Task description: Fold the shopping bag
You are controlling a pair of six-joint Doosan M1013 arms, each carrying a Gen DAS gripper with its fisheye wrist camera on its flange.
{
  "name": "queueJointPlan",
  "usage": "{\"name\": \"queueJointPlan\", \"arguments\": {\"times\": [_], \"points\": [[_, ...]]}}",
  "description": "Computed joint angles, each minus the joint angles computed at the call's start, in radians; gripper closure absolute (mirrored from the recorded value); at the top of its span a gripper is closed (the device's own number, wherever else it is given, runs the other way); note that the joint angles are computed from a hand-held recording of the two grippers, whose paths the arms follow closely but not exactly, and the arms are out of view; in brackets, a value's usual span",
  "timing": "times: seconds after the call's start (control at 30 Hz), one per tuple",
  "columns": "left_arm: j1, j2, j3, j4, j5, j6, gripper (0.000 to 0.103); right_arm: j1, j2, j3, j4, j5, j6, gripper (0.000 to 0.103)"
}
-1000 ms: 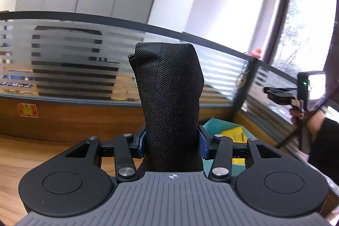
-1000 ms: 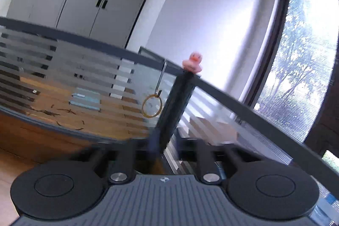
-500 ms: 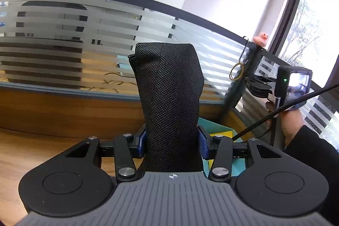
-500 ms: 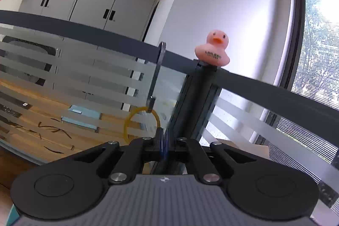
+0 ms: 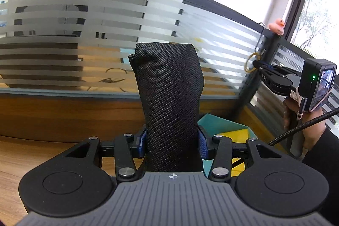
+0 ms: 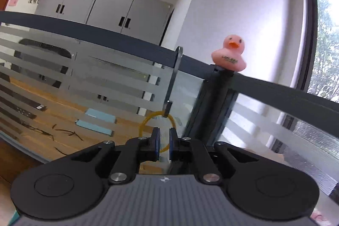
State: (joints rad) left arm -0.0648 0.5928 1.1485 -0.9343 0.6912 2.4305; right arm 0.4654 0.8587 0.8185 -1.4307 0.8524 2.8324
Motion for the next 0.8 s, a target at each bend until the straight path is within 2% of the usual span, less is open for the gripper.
{"name": "queueJointPlan", "arguments": {"times": [0.17, 0.4, 0.53, 0.63, 0.7, 0.77, 0.8], "points": [[0.002, 0.016, -0.024, 0.036, 0.024, -0.037, 0.055, -0.008, 0.013, -0.020, -0.031, -0.012, 0.054, 0.102], [-0.003, 0.037, -0.051, 0.048, 0.045, -0.051, 0.055, -0.009, -0.003, 0.025, -0.126, -0.067, 0.182, 0.100], [-0.005, 0.040, -0.056, 0.053, 0.049, -0.056, 0.055, -0.005, -0.017, 0.063, -0.206, -0.078, 0.274, 0.091], [-0.005, 0.043, -0.062, 0.063, 0.058, -0.071, 0.055, -0.003, -0.017, 0.066, -0.228, -0.064, 0.285, 0.088], [-0.005, 0.046, -0.068, 0.068, 0.070, -0.080, 0.055, -0.004, -0.036, 0.094, -0.230, -0.056, 0.286, 0.082], [-0.005, 0.049, -0.072, 0.071, 0.079, -0.087, 0.055, -0.003, -0.031, 0.089, -0.236, -0.042, 0.289, 0.069], [-0.005, 0.050, -0.074, 0.073, 0.082, -0.089, 0.055, -0.002, -0.029, 0.087, -0.236, -0.036, 0.286, 0.068]]}}
